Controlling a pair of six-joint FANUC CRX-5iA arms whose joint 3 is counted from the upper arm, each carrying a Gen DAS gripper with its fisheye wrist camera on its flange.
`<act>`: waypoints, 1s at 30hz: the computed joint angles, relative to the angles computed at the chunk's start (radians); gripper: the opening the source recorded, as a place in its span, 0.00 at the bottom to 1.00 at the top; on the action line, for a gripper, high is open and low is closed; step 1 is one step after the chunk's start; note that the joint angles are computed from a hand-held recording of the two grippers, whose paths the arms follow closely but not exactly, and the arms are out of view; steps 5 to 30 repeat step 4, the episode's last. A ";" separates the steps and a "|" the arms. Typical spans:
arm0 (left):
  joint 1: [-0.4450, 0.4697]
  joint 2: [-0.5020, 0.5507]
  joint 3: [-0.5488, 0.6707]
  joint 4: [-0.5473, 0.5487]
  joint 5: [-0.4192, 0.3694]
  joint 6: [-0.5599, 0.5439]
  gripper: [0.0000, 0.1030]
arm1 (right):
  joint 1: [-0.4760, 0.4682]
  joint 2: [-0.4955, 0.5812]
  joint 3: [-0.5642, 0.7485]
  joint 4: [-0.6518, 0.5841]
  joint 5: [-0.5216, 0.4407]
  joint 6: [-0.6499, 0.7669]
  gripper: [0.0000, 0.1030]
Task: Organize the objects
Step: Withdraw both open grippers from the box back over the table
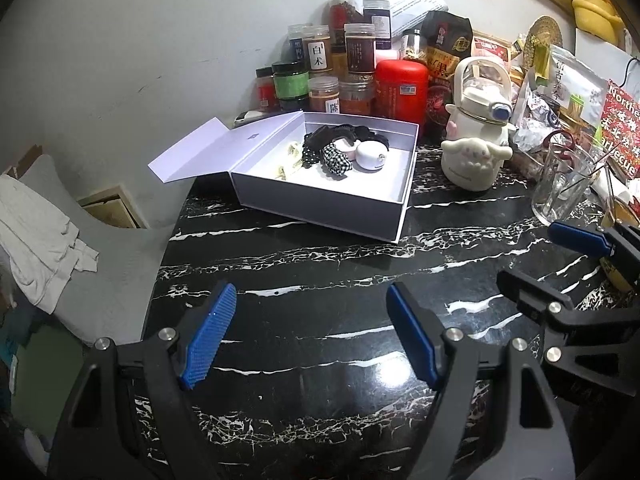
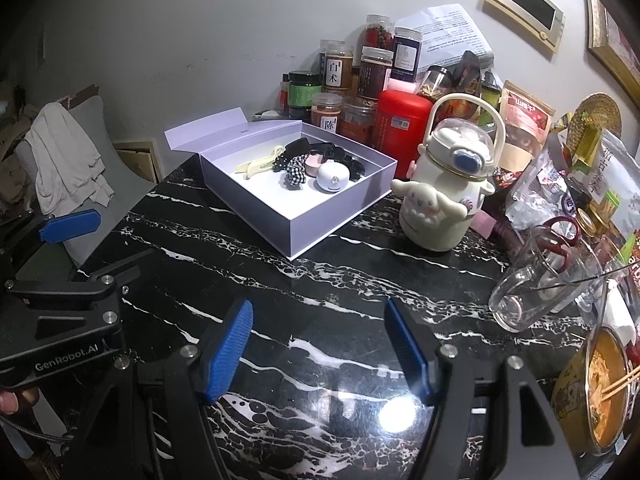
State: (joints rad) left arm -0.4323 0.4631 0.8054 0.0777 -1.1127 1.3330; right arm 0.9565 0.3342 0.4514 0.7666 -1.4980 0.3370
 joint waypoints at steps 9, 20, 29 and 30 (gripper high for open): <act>-0.003 0.000 0.002 -0.011 -0.002 0.002 0.75 | 0.000 -0.002 -0.004 -0.004 0.003 -0.003 0.70; -0.003 0.000 0.002 -0.011 -0.002 0.002 0.75 | 0.000 -0.002 -0.004 -0.004 0.003 -0.003 0.70; -0.003 0.000 0.002 -0.011 -0.002 0.002 0.75 | 0.000 -0.002 -0.004 -0.004 0.003 -0.003 0.70; -0.003 0.000 0.002 -0.011 -0.002 0.002 0.75 | 0.000 -0.002 -0.004 -0.004 0.003 -0.003 0.70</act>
